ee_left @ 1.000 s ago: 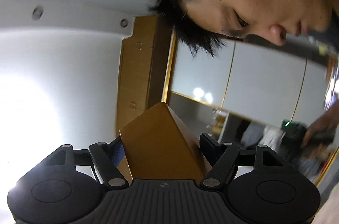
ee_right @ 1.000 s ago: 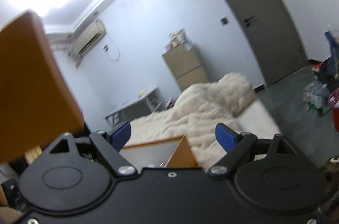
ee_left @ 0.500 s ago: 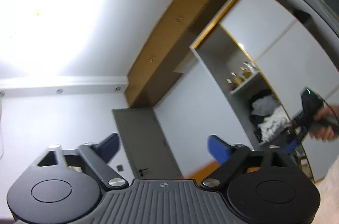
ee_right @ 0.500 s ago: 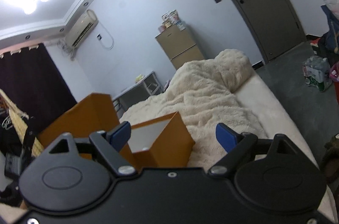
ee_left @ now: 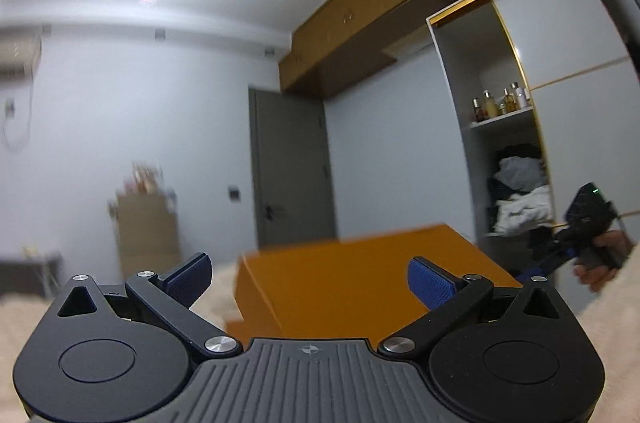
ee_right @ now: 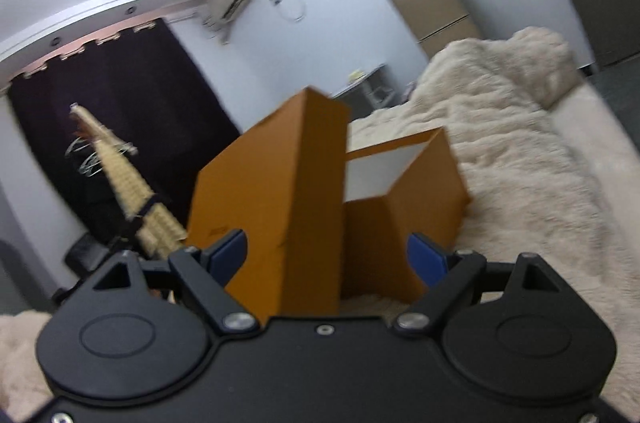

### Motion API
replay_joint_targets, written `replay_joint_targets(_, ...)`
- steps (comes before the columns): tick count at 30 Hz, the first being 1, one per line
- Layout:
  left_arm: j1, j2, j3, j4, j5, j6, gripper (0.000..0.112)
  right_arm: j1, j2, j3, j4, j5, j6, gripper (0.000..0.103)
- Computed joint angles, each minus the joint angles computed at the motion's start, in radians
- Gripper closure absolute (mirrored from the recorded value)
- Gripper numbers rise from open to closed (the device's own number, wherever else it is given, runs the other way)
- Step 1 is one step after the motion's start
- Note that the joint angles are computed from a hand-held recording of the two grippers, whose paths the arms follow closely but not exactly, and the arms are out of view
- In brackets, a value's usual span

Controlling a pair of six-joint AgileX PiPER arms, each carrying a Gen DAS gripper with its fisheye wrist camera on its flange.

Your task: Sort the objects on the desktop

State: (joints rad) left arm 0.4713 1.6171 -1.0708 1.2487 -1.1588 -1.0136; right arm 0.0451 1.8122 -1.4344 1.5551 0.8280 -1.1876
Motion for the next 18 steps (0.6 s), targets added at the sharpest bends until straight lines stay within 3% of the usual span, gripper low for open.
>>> replay_joint_targets(1,0.001,0.021,-0.012,0.019,-0.006,-0.034,0.035,0.005,0.014,-0.013,-0.007,0.019,0.009,0.016)
replay_joint_targets(2,0.006,0.034,-0.025,0.041,-0.010,-0.062,0.057,0.010,0.024,-0.023,-0.015,0.024,0.024,0.016)
replay_joint_targets(5,0.003,0.039,-0.026,0.090,0.023,-0.067,0.060,0.036,0.052,-0.052,-0.061,0.029,0.077,0.021)
replay_joint_targets(8,0.029,0.055,-0.048,0.106,-0.025,-0.138,0.059,0.061,0.069,-0.074,-0.108,0.026,0.119,0.039)
replay_joint_targets(10,0.003,0.037,-0.043,0.091,0.019,-0.134,0.059,0.075,0.072,-0.079,-0.130,0.007,0.143,0.039)
replay_joint_targets(14,-0.064,-0.023,-0.017,0.095,0.132,-0.069,0.054,0.053,0.032,-0.023,-0.053,-0.020,0.089,0.040)
replay_joint_targets(16,-0.152,-0.089,0.030,0.072,0.275,0.054,0.038,0.039,0.017,-0.007,-0.015,-0.030,0.057,0.039)
replay_joint_targets(18,-0.206,-0.126,0.071,0.030,0.344,0.159,0.013,0.035,0.013,-0.012,-0.027,-0.037,0.060,0.039)
